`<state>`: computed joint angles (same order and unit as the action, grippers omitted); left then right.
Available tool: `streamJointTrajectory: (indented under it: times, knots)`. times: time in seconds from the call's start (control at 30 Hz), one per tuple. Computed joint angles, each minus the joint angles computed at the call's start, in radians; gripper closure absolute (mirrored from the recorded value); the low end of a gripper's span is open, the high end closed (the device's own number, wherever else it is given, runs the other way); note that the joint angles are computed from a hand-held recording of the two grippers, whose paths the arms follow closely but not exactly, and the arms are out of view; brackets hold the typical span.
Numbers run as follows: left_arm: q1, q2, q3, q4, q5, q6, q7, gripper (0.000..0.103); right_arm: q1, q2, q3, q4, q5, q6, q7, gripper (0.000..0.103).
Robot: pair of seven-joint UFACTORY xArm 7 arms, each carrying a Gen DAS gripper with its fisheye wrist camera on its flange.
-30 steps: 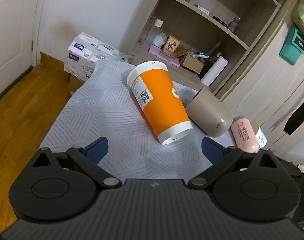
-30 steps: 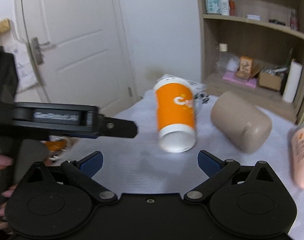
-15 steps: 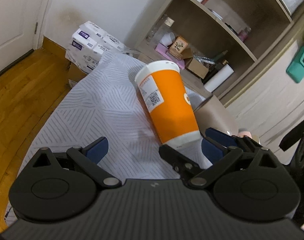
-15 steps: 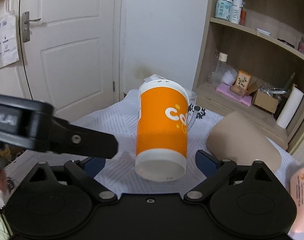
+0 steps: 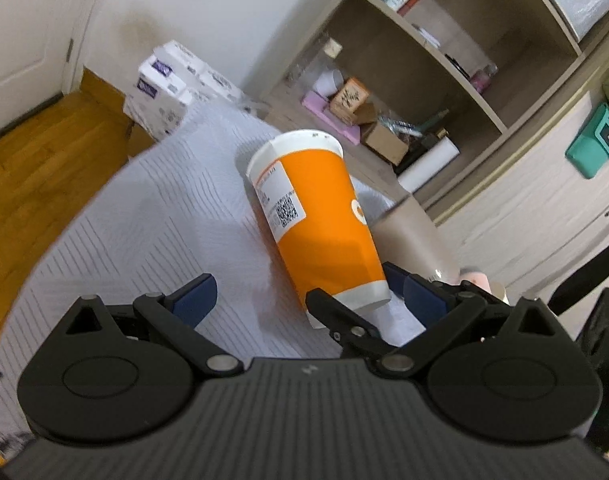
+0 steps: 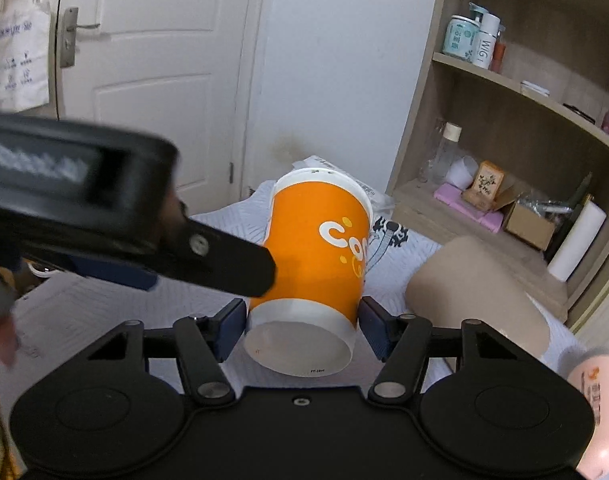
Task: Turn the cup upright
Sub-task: 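Close the left gripper around the orange cup's body near its base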
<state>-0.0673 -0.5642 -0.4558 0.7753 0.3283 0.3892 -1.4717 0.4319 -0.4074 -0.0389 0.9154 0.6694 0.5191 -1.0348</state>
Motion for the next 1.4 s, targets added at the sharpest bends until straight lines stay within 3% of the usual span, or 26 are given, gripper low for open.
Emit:
streamJointTrajectory:
  times: [0.2, 0.37, 0.57, 0.83, 1.03, 1.3, 1.4]
  knots:
    - [-0.079, 0.054, 0.032, 0.016, -0.064, -0.026, 0.037, 0.003, -0.011, -0.106, -0.047, -0.067, 0.026, 0.07, 0.0, 0.036]
    - [-0.09, 0.069, 0.014, 0.04, -0.059, -0.01, 0.02, 0.003, 0.012, -0.228, -0.077, -0.17, 0.037, 0.031, -0.067, 0.036]
    - [-0.115, 0.08, -0.002, 0.042, -0.055, -0.036, -0.004, 0.016, -0.017, -0.31, -0.114, -0.199, -0.02, 0.123, -0.012, 0.036]
    - [-0.141, 0.115, 0.001, 0.053, -0.059, -0.089, 0.001, 0.017, -0.093, -0.429, -0.103, -0.256, -0.116, 0.164, 0.13, 0.036]
    - [-0.171, 0.165, 0.022, 0.046, -0.098, -0.156, 0.026, 0.022, -0.095, -0.397, -0.125, -0.235, -0.143, 0.213, 0.211, 0.036]
    - [-0.173, 0.2, 0.03, 0.037, -0.097, -0.186, 0.02, 0.022, -0.105, -0.294, -0.178, -0.139, -0.061, 0.355, 0.253, 0.04]
    - [-0.176, 0.204, 0.032, 0.036, -0.088, -0.21, 0.041, 0.033, -0.121, -0.252, -0.168, -0.1, -0.051, 0.384, 0.234, 0.04]
